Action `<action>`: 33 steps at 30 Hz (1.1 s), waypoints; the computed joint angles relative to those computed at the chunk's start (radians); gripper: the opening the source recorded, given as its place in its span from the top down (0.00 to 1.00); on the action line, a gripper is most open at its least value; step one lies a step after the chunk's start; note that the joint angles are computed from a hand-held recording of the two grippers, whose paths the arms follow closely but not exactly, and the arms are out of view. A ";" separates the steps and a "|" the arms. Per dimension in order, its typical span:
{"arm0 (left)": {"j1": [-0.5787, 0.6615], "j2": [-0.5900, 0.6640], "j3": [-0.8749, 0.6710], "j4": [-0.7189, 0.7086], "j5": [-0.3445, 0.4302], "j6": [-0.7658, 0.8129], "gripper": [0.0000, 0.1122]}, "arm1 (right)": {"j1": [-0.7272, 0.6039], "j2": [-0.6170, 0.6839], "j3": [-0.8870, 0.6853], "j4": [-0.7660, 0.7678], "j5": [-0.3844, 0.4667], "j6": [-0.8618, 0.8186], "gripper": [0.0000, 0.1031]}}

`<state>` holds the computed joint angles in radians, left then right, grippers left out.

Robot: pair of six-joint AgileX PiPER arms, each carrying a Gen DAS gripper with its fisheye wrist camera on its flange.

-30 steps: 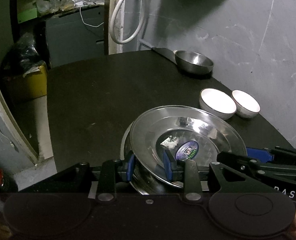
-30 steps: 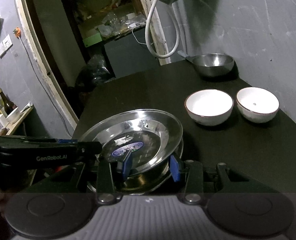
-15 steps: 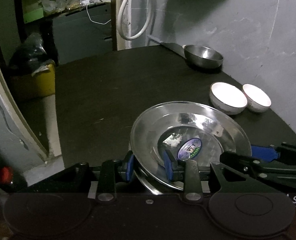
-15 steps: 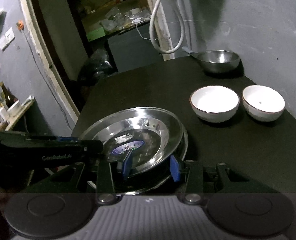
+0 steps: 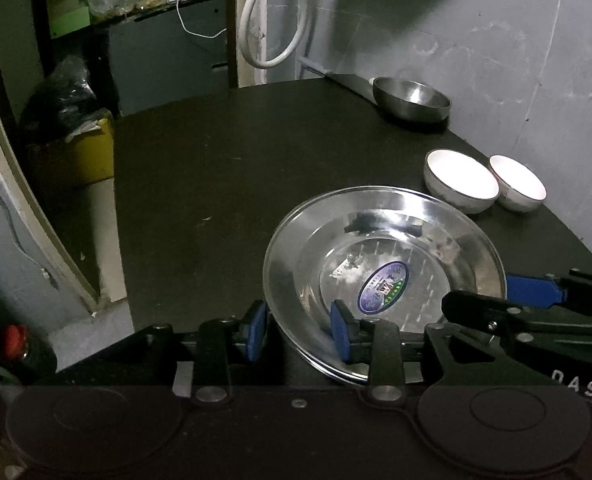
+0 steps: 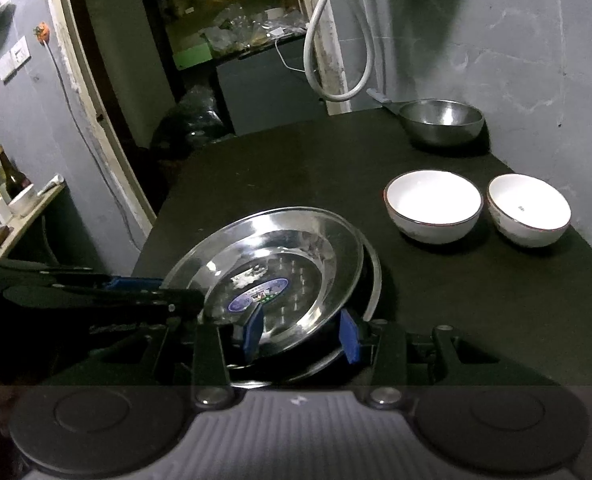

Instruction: Organize plates and bowls

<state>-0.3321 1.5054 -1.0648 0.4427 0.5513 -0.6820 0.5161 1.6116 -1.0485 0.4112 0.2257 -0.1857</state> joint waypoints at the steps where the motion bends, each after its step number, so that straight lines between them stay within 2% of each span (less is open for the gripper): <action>1: -0.003 -0.004 0.001 0.006 0.005 -0.008 0.64 | 0.011 0.003 -0.005 -0.083 -0.002 0.077 0.51; 3: -0.011 -0.016 0.001 0.023 0.027 -0.027 0.57 | 0.031 0.003 -0.012 -0.239 0.000 0.234 0.44; 4: -0.018 -0.028 0.001 0.042 0.043 -0.047 0.53 | 0.035 0.005 -0.016 -0.281 0.006 0.280 0.40; 6: -0.035 -0.055 0.001 0.095 0.087 -0.103 0.37 | 0.035 -0.002 -0.015 -0.332 0.011 0.349 0.36; 9: -0.058 -0.128 0.015 0.141 0.138 -0.141 0.26 | 0.036 -0.032 0.002 -0.430 0.002 0.470 0.28; 15: -0.136 -0.328 0.039 0.174 0.255 -0.162 0.12 | 0.082 -0.222 0.113 -0.873 0.021 0.978 0.16; 17: -0.176 -0.404 0.047 0.188 0.286 -0.161 0.10 | 0.104 -0.333 0.165 -0.915 0.065 1.038 0.12; 22: -0.347 -0.569 0.050 0.320 0.392 -0.274 0.09 | 0.159 -0.611 0.206 -0.889 0.296 1.020 0.07; 26: -0.490 -0.653 0.070 0.419 0.482 -0.409 0.09 | 0.214 -0.762 0.122 -0.890 0.538 0.982 0.05; 29: -0.547 -0.679 0.105 0.450 0.499 -0.500 0.09 | 0.288 -0.785 0.016 -0.973 0.695 1.011 0.02; 33: -0.562 -0.671 0.108 0.450 0.475 -0.573 0.09 | 0.437 -0.736 -0.113 -1.165 0.864 1.109 0.00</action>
<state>-0.8945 0.8340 -0.9566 0.8930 1.0265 -1.2555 0.9531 0.8760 -1.1611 -0.7536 1.0893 0.9229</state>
